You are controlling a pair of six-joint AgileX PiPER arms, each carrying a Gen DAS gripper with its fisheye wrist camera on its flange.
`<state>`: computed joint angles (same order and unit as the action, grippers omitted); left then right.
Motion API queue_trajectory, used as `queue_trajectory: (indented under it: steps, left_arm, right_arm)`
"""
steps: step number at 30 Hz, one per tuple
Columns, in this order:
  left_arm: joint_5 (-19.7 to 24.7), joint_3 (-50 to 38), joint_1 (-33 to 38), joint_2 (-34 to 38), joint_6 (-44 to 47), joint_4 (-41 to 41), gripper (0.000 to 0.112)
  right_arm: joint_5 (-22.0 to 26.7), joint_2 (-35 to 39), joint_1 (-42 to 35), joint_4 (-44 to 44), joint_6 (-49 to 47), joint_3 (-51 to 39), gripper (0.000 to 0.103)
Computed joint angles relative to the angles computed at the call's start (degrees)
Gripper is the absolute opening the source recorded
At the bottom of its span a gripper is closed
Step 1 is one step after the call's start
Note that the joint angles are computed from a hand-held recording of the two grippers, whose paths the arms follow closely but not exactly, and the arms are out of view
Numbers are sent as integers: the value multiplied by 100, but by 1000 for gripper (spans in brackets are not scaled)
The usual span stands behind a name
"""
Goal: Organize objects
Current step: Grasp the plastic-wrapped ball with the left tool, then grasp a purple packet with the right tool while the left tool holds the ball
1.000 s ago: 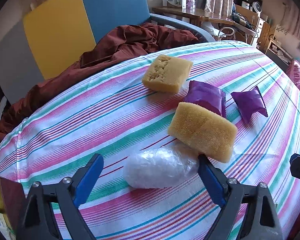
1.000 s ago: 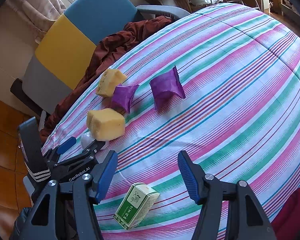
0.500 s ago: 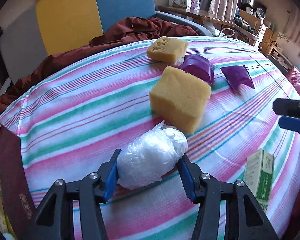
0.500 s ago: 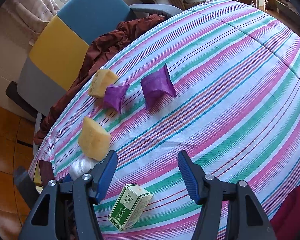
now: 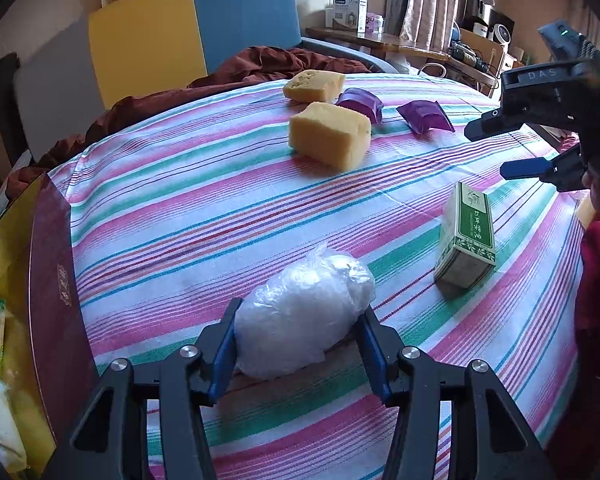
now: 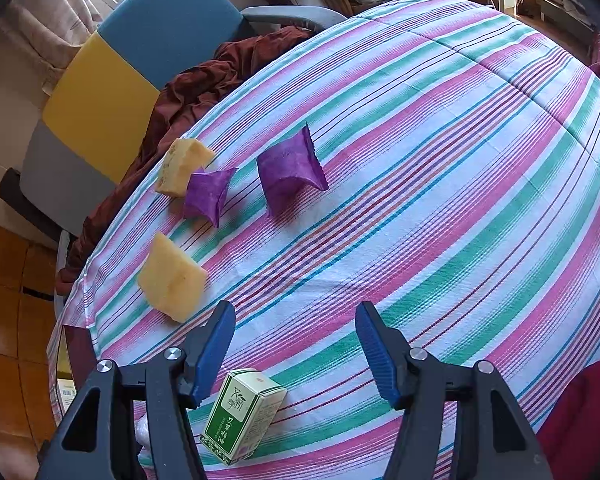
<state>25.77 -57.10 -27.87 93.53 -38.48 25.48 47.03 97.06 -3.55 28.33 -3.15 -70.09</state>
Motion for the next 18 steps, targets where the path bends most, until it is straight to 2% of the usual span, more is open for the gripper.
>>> queue_trajectory:
  steps: [2, 4, 8, 12, 18]
  left_arm:
    - [-132, 122, -45, -33, -294, 358, 55]
    - [-308, 328, -146, -87, -943, 1081, 55]
    - [-485, 440, -56, -142, -825, 923, 55]
    - [-532, 438, -74, -107, -1040, 1169, 55]
    - [-760, 442, 74, -76, -689, 783, 54]
  right_arm:
    - [-36, -36, 59, -72, 23, 22, 63]
    - [-42, -48, 176, -191, 20, -12, 63]
    - [132, 97, 590, -717, 45, -442, 63]
    - [260, 552, 1055, -1604, 202, -1394, 63]
    - [797, 1848, 1723, -3095, 197, -3304, 63]
